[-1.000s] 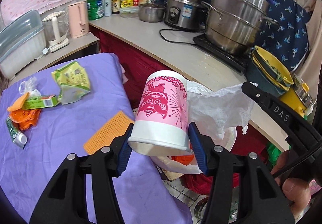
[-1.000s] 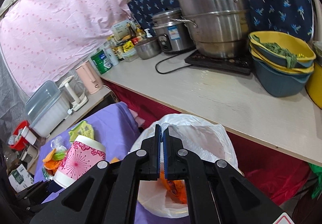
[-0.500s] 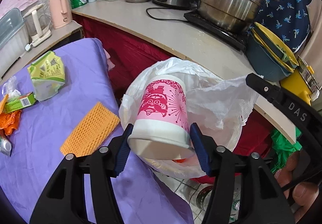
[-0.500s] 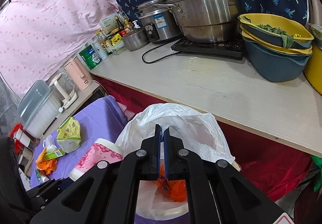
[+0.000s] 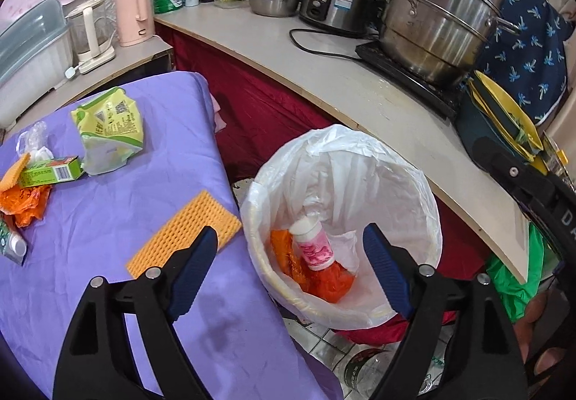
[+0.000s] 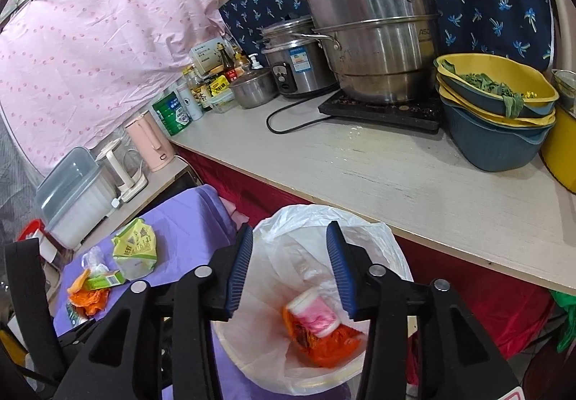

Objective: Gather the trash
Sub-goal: 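Carry the cup and tissue over the bin and open both tools to drop them, then move both tools back over the table toward the milk carton and foam sleeve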

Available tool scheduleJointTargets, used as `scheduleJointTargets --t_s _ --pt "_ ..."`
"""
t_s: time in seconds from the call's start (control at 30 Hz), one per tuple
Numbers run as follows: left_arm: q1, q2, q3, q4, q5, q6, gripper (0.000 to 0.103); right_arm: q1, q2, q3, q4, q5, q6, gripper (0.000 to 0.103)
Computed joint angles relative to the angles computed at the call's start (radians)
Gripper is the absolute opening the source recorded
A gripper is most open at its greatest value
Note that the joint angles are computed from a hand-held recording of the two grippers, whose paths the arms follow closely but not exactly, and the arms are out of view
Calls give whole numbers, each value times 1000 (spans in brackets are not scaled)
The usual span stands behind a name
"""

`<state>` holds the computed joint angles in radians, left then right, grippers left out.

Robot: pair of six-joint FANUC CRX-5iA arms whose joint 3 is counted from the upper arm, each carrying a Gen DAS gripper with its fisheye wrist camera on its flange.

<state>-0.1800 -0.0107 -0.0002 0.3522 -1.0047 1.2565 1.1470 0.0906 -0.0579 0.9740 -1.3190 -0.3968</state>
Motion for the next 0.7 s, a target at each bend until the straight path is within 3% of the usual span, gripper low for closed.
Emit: scheduleJointTargets --t_s 0.7 --pt "177 -102 -76 18 11 -9 79 50 141 178 -2 18 90 55"
